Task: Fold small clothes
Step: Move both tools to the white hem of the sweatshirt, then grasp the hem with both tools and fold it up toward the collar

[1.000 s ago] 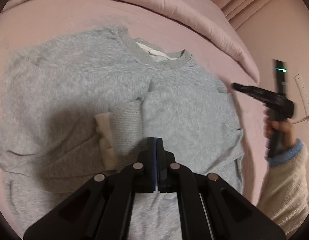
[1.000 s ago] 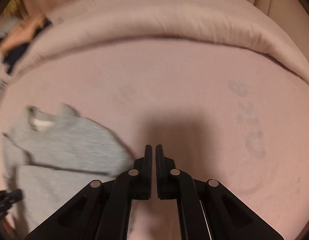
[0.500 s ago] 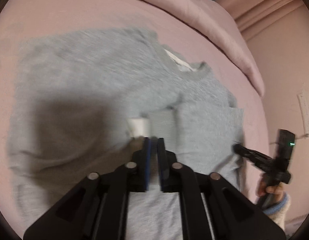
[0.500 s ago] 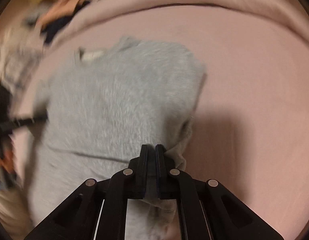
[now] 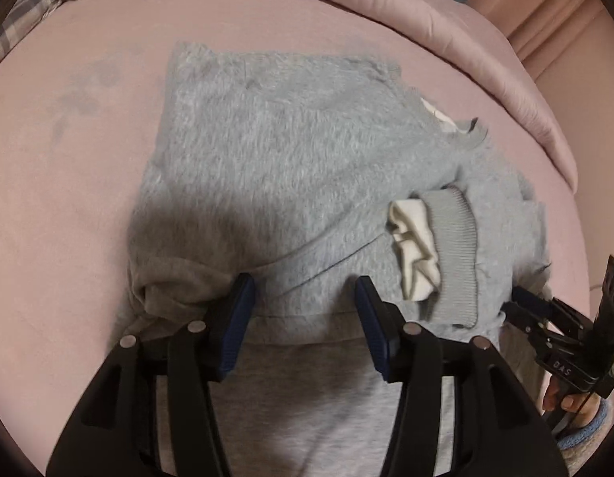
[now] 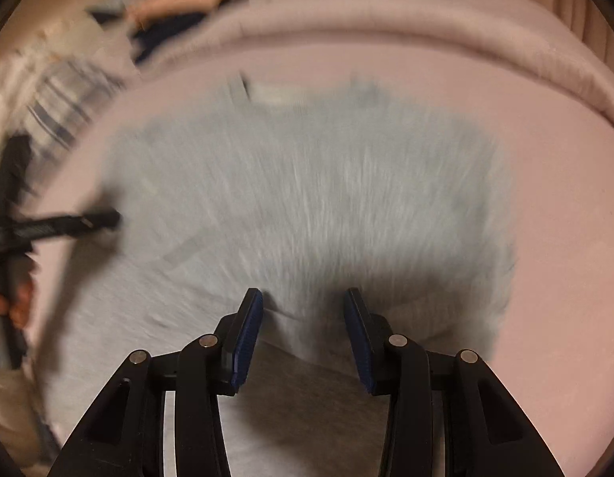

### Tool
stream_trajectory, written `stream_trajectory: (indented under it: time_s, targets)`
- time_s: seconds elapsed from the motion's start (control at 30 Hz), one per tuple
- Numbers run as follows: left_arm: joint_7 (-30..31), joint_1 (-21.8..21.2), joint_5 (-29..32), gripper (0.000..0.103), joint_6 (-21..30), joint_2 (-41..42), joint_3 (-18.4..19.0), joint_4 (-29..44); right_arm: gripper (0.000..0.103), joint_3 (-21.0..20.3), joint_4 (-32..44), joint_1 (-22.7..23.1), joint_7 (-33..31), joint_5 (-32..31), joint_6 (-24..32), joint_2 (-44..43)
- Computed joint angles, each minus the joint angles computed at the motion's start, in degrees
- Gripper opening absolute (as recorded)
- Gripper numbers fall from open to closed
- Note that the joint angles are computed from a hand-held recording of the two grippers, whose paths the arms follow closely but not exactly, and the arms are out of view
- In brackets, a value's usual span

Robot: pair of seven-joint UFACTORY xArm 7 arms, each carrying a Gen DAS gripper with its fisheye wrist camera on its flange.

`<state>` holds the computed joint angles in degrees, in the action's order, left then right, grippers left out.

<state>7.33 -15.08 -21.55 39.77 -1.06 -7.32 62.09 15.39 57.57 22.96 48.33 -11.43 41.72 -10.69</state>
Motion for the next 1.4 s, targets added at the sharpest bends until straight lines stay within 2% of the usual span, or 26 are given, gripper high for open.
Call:
stream_trajectory:
  time_s: [0.03, 0.17, 0.27, 0.37, 0.47, 0.6, 0.73, 0.93, 1.17, 1.33, 1.4]
  targets:
    - [0.03, -0.02, 0.5, 0.052, 0.38, -0.47, -0.02, 0.06, 0.045, 0.47, -0.1, -0.35, 1.34, -1.88, -0.86, -0.01]
    - [4.03, 0.41, -4.45, 0.052, 3.07, -4.35, 1.27, -1.23, 0.046, -0.03, 0.96, 0.35, 1.37, 1.69, 1.42, -2.08]
    - [8.33, 0.87, -9.22, 0.054, 4.99, -10.83, 3.49, -5.86, 0.047, 1.54, -1.48, 0.83, 3.29, 1.9, 1.82, -6.48]
    - [10.06, 1.17, -10.42, 0.062, 6.43, -19.02, 5.67, -12.59, 0.05, 2.88, -6.48, 1.99, 5.69, 4.45, 0.67, -12.11]
    - [10.54, 1.14, -11.67, 0.063, 8.73, -26.3, 8.21, -18.66, 0.056, 4.73, -10.42, 2.87, 9.05, 6.67, -0.48, -16.75]
    - [9.75, 1.93, -12.73, 0.063, 11.77, -33.41, 11.03, -24.27, 0.056, 6.24, -14.48, 3.63, 13.75, 9.21, -6.19, -20.19]
    - [8.69, 2.89, -12.66, 0.063, 13.78, -39.02, 12.76, -28.69, 0.057, 8.07, -16.7, 3.8, 17.65, 9.92, -6.91, -23.73]
    - [7.24, 4.61, -12.78, 0.063, 17.57, -44.03, 15.43, -32.28, 0.057, 9.54, -21.1, 4.04, 24.05, 11.3, -5.14, -30.08]
    - [6.12, 6.3, -12.72, 0.063, 20.24, -47.68, 16.71, -35.56, 0.058, 10.54, -25.32, 7.2, 28.95, 14.03, -1.65, -35.14]
    - [5.91, 6.23, -13.23, 0.063, 21.62, -49.18, 16.53, -37.59, 0.058, 10.6, -27.66, 9.21, 30.86, 15.45, -3.54, -36.09]
    - [5.67, 6.02, -13.73, 0.063, 21.94, -49.75, 16.3, -38.25, 0.061, 10.74, -28.14, 9.4, 31.5, 15.49, -5.16, -35.96]
